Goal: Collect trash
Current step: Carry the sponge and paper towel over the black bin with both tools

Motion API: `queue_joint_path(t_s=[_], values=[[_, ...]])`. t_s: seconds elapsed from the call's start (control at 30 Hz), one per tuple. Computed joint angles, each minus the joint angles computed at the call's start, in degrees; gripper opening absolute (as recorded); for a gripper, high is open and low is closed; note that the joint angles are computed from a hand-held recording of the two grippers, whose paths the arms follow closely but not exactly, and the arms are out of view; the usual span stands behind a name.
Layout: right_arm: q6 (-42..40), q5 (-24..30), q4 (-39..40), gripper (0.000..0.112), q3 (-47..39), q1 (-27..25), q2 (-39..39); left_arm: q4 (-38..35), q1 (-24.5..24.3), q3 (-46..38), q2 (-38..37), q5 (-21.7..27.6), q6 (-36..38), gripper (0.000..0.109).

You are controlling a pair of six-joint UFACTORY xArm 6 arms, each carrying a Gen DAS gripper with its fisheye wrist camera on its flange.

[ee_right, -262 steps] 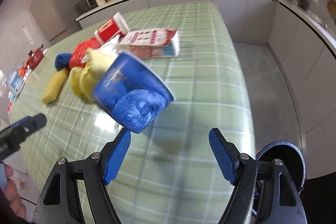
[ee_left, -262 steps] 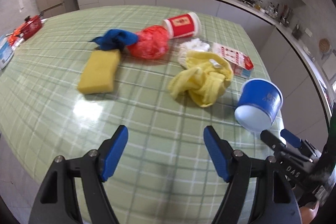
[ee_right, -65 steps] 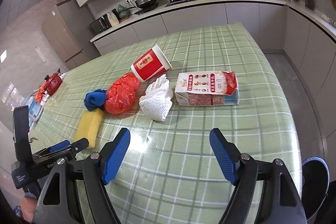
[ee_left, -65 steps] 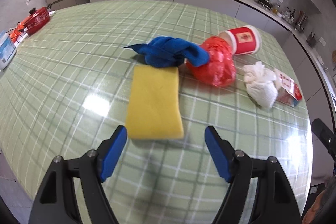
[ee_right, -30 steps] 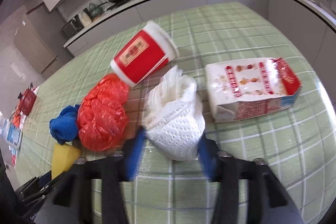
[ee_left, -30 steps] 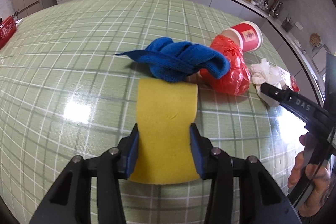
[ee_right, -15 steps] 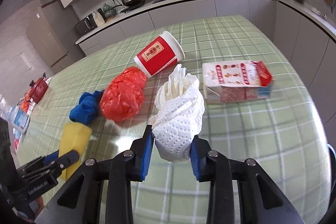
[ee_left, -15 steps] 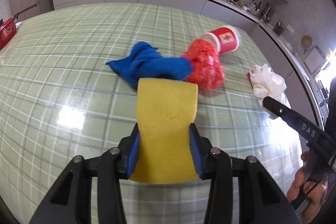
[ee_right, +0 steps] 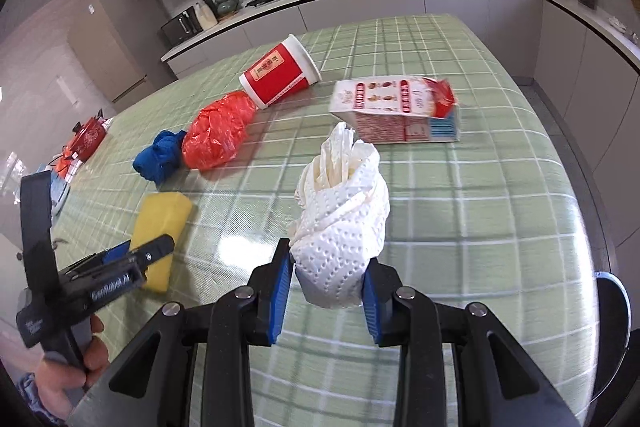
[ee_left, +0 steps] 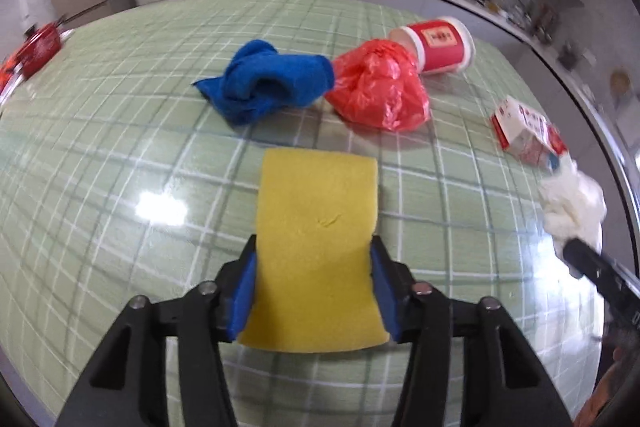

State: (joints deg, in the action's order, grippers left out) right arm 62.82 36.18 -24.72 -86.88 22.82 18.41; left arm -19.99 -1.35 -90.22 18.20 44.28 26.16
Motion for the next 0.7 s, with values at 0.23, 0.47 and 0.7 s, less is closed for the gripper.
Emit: queue_joint_path(t_s=[0.23, 0.47, 0.7], values=[[-3.4, -4.9, 1.9, 0.034, 8.3, -1.9, -6.2, 0.0, -1.1, 7.0, -5.9, -4.6, -3.3, 0.044], [8.9, -4.9, -7.8, 0.034, 17.3, -1.9, -16.0, -6.1, -3.4, 11.5, -12.4, -4.0, 4.9, 0.044], [20.1, 4.3, -12.3, 0.034, 29.0, 0.5, -29.3, -14.2, -6.7, 17.0, -17.6, -0.1, 13.4, 0.044]])
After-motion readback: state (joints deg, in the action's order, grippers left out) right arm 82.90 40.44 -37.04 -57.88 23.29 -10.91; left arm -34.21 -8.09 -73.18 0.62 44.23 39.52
